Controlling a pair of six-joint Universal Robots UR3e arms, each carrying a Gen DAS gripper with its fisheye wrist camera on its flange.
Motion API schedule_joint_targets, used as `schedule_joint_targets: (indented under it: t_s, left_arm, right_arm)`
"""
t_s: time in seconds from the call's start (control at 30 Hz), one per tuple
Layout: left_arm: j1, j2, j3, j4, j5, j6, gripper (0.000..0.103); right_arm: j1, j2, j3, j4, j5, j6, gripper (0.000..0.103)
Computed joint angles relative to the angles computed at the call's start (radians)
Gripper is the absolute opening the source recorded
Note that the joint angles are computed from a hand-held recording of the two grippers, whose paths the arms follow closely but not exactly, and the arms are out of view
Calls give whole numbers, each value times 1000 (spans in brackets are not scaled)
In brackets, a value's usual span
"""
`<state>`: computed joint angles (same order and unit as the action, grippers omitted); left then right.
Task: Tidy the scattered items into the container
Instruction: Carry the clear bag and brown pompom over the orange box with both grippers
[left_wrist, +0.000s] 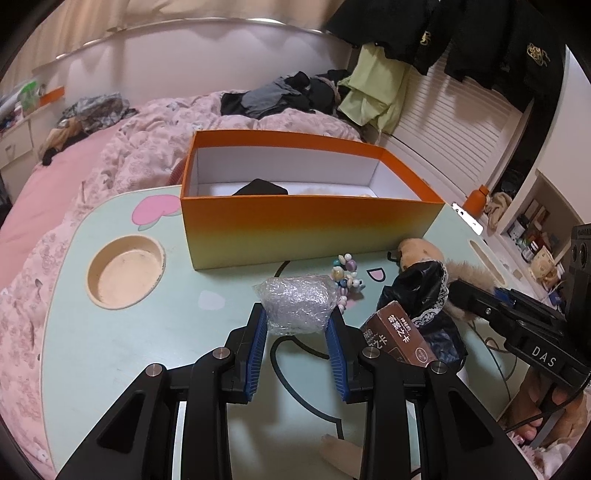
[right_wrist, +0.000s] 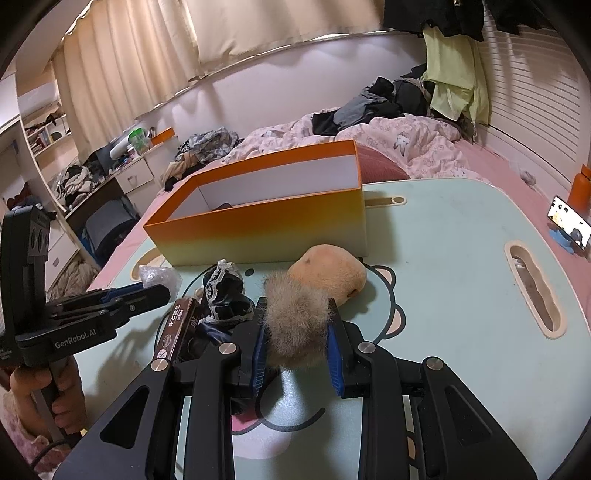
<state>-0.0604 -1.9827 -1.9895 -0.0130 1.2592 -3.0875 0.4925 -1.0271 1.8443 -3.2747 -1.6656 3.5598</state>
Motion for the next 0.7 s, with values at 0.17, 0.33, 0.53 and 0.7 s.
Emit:
schedule_joint_targets:
  t_s: [0.17,0.33,0.53,0.7]
  left_arm:
    - [-3,1,1,-3,-1,0,30]
    - [-7,0,5,-3,-1,-3,30]
    - [-12,8,9,-6,-4,-9,30]
    - [-13,18,30,-18,-14,-18,30]
  right_arm:
    - [3,3,-9,9,-3,-7,29]
    - [5,5,-14,13,-6,-7,29]
    - [8,6,-24,23,-12,-19,29]
    - [17,11,-69,59,-30,-47,29]
